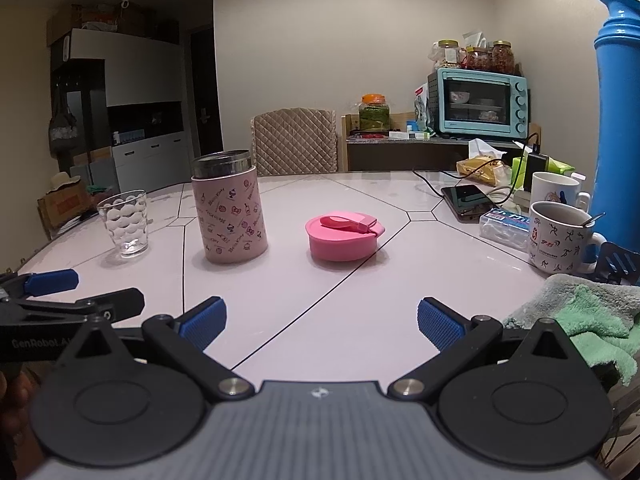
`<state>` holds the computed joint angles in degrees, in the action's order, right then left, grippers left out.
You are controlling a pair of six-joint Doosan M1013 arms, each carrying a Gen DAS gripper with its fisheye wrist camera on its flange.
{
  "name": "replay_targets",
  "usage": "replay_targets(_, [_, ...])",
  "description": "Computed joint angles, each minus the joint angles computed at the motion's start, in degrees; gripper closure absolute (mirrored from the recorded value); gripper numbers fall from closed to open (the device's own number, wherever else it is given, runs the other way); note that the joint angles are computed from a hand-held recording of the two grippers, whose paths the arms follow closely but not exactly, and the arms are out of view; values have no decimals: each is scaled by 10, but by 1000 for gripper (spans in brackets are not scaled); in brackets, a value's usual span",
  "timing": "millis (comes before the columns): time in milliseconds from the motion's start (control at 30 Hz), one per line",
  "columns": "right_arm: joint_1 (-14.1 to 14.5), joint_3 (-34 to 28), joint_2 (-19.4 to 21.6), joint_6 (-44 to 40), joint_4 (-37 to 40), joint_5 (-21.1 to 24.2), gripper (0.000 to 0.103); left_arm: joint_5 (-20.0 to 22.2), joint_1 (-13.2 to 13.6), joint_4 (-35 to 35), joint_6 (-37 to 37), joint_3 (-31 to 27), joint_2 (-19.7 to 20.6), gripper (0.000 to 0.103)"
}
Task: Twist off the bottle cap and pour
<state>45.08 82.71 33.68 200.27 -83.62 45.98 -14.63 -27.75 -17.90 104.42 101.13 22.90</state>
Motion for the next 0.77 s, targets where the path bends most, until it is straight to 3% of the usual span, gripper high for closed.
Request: replay_targets(767, [1,-2,1,-1,4,3,0,-9,-1,9,-11,5,-3,0])
